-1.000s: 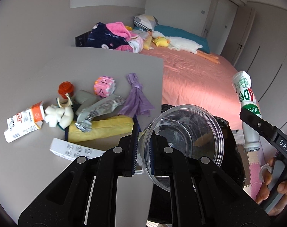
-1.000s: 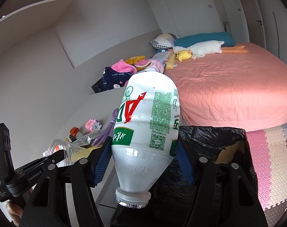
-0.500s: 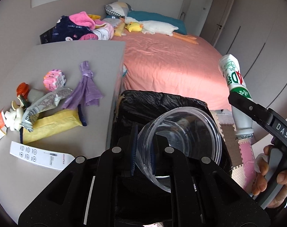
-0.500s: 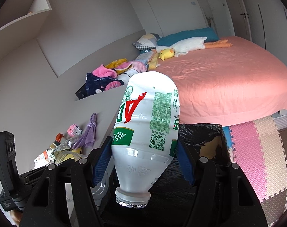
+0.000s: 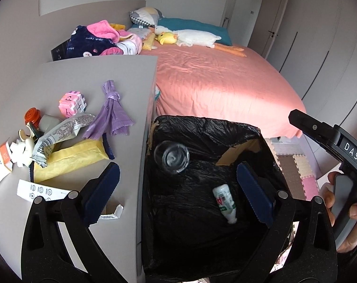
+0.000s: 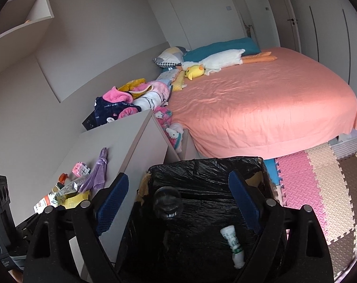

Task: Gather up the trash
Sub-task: 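Move both open tools back over the desk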

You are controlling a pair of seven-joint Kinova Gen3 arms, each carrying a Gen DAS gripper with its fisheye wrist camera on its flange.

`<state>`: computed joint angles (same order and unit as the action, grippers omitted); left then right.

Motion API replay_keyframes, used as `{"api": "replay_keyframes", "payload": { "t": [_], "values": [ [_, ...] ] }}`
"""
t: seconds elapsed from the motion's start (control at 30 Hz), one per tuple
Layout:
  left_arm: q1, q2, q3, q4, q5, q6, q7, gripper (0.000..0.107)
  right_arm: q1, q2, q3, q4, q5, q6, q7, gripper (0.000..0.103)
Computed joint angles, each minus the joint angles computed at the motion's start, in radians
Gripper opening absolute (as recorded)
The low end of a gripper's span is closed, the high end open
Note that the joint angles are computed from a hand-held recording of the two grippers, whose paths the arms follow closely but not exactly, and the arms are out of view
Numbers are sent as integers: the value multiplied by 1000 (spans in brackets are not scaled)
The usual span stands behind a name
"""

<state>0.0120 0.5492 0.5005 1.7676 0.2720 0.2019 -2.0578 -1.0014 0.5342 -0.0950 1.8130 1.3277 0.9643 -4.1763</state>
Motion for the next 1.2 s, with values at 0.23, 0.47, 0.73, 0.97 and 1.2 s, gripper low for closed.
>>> {"api": "replay_keyframes", "payload": {
  "t": [0.23, 0.47, 0.73, 0.97, 1.2],
  "values": [
    [-38, -10, -5, 14, -2, -10, -5, 96, 7, 42, 14, -72, -7, -55, 72, 87],
    [-98, -21, -5, 26, -3, -28, 2, 96, 1, 88, 47, -164, -34, -117, 176, 87],
    [-147, -25, -37, 7, 3, -19, 31, 96, -16, 144, 103, -280, -112, -179, 328, 87],
    [-164, -21, -84, -13, 12, -7, 68, 96, -14, 198, 150, -382, -211, -239, 470, 87],
    [-158, -11, -161, -48, 28, 15, 143, 96, -4, 252, 192, -482, -315, -288, 610, 87]
  ]
}}
